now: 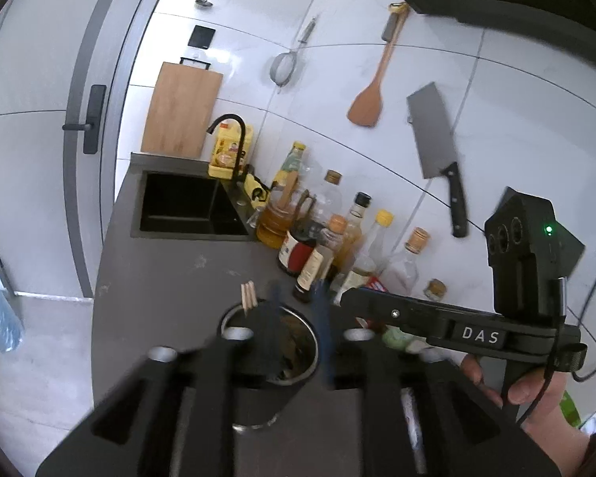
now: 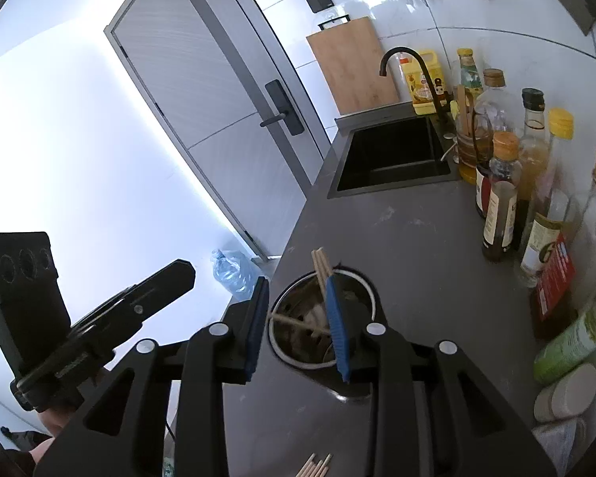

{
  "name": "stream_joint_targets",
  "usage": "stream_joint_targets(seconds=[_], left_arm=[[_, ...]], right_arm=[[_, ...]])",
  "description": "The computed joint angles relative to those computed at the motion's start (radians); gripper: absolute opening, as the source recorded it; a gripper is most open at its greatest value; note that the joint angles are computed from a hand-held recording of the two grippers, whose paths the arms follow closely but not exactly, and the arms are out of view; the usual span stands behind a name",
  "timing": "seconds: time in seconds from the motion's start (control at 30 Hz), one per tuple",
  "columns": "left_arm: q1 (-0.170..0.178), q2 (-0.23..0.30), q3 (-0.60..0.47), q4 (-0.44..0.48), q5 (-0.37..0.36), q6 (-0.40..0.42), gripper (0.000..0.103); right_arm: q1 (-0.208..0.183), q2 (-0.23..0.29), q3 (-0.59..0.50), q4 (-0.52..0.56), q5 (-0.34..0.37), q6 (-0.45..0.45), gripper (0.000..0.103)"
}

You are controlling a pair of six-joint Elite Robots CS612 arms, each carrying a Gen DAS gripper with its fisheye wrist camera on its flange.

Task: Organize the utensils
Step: 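Move both open tools back down to the chopstick pile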

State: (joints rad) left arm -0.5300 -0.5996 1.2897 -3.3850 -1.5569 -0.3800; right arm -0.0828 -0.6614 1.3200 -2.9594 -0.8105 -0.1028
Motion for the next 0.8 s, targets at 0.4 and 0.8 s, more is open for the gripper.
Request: stream_joint_targets(seconds=[0.4,0.8], left_arm=[[-0.033,-0.119,0.189,-0.037,0.064,0.002,0.033],[-0.046,-0.197,0.326,-0.054,0.057,-0.064,0.084]], right_arm=[[-0.036,-0.104,0.174,-0.049,0.121,0.074,0.062],[-0.047,-0.194,0.298,0.030,0.055,0.048,0.084]])
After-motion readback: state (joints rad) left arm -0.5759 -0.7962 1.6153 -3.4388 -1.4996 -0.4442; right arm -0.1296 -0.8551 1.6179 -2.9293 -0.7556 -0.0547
